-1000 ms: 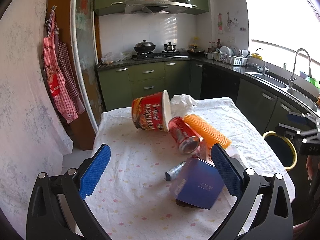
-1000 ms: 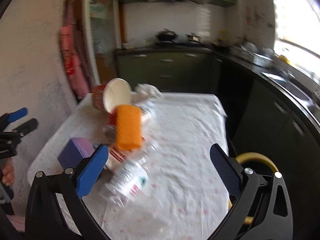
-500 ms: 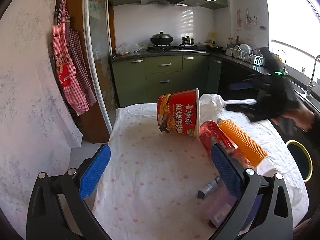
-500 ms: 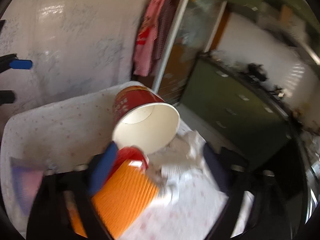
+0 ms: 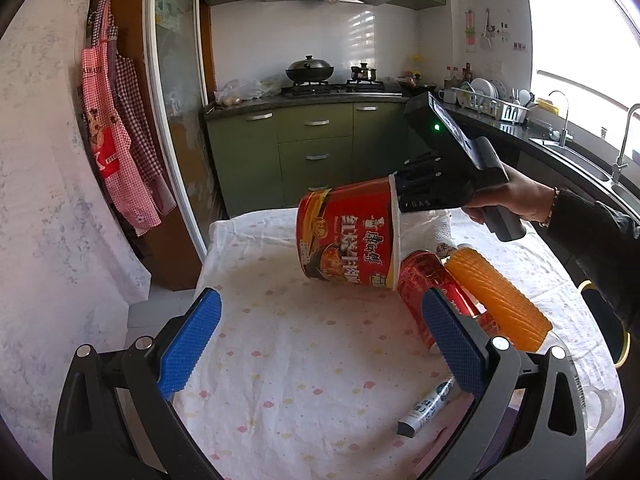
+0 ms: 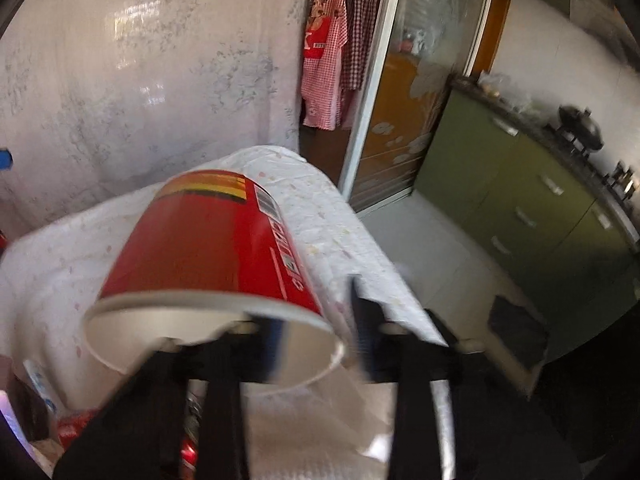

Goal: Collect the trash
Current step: 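Grasp the red-and-white paper noodle cup with the right gripper, then carry the noodle cup over the yellow bin and open the right gripper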

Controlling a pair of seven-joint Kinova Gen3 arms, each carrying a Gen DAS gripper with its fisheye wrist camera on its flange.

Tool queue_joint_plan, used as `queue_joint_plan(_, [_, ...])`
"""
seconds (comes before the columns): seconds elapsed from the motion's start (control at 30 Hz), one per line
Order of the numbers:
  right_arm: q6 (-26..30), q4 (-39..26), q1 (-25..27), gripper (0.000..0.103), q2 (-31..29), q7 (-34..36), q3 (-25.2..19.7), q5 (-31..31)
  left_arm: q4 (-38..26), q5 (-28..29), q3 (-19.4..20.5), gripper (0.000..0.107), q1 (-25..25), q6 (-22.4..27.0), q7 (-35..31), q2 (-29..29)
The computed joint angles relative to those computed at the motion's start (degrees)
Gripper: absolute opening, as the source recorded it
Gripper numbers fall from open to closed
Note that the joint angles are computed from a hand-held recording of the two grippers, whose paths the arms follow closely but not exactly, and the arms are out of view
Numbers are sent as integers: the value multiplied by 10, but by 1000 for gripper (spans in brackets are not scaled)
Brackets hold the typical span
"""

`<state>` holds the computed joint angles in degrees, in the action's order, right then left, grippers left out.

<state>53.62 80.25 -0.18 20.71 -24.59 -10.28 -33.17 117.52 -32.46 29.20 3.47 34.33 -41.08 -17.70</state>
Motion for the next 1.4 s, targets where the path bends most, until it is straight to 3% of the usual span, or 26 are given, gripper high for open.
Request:
queue_joint_plan(0.17, [21, -19, 9, 3, 5, -57, -7, -11, 7, 3, 3, 99, -7, 0, 6, -13])
queue_joint_plan(0.3, [9, -23, 3, 3, -13, -112, -2, -15, 8, 14, 7, 99, -14, 13, -2, -36])
queue_joint_plan(0.37, [18, -28, -8, 3, -29, -133, 20, -24, 9, 23, 12, 99, -16, 20, -9, -51])
queue_joint_plan(0.5, [87, -35, -37, 3, -92, -185, 111, -25, 11, 54, 11, 99, -14, 25, -37, -87])
queue_joint_plan(0.67, [203, -28, 67, 3, -171, -272, 138, 1, 18, 107, 10, 99, -3, 21, -81, -127])
queue_joint_plan(0.87, [319, -6, 219, 3, -202, -286, 246, 41, 9, 165, 45, 99, -12, 23, -115, -148])
queue_joint_plan(1.0, [327, 30, 310, 3, -179, -264, 292, 71, -10, 191, 95, 99, -45, 32, -126, -155])
queue_joint_plan(1.17, [280, 100, 384, 4, -134, -252, 269, 120, -37, 213, 144, 99, -77, 53, -147, -156])
queue_joint_plan(1.4, [191, 158, 388, 7, -66, -286, 225, 154, -64, 238, 181, 99, -113, 88, -175, -163])
